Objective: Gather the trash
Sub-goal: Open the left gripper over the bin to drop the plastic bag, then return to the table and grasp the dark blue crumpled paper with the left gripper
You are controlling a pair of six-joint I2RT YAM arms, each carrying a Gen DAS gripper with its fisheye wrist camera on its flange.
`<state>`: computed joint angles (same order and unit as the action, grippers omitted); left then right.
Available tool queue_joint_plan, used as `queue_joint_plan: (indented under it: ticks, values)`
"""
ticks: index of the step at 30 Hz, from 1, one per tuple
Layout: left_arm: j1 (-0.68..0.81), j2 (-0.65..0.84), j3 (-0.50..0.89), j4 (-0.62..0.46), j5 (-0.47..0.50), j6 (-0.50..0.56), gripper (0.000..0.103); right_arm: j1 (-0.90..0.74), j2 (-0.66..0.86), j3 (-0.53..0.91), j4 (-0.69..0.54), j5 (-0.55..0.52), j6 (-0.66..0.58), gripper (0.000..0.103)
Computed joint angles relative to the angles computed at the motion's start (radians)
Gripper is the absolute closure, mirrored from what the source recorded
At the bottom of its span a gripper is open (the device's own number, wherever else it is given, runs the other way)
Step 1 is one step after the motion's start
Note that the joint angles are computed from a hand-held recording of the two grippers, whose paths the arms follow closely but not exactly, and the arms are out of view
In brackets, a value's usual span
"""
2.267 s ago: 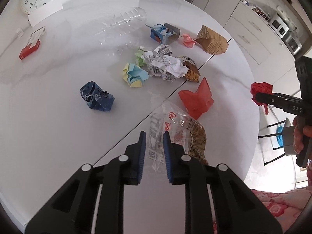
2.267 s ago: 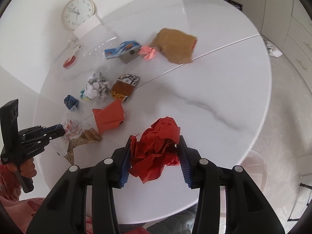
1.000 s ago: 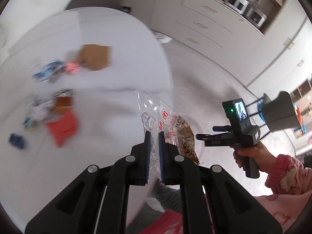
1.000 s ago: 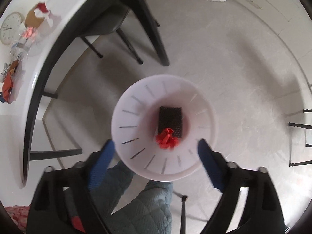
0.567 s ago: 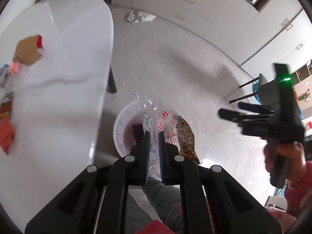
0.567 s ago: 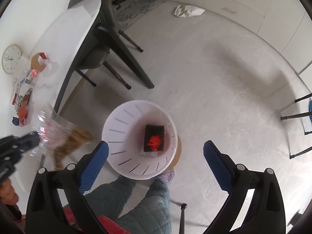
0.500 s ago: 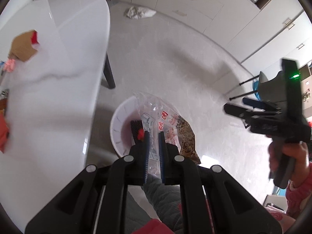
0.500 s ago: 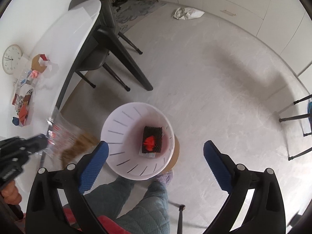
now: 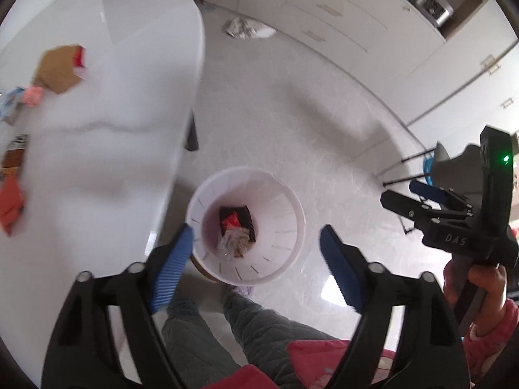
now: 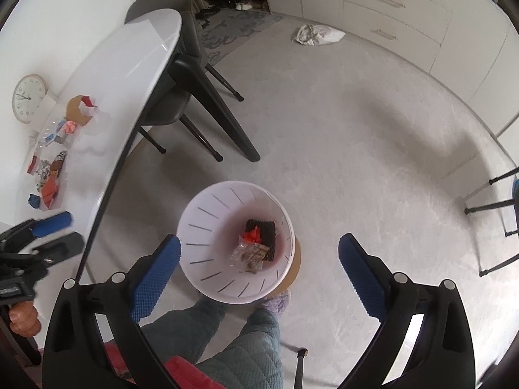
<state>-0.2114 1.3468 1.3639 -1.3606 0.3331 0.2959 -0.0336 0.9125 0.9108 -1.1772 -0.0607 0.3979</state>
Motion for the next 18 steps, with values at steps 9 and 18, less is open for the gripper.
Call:
queue_joint_plan:
  ticks: [9, 18]
  values:
    - [0.305, 0.009, 0.263, -0.108, 0.046, 0.139, 0.008, 0.276, 0.109, 0.228, -0.011, 0.115, 0.132, 0.003]
    - [0.695, 0.158, 0.463, -0.162, 0.113, 0.287, 0.008, 0.534, 0.336, 0.463, 0.046, 0.202, 0.16, 0.003]
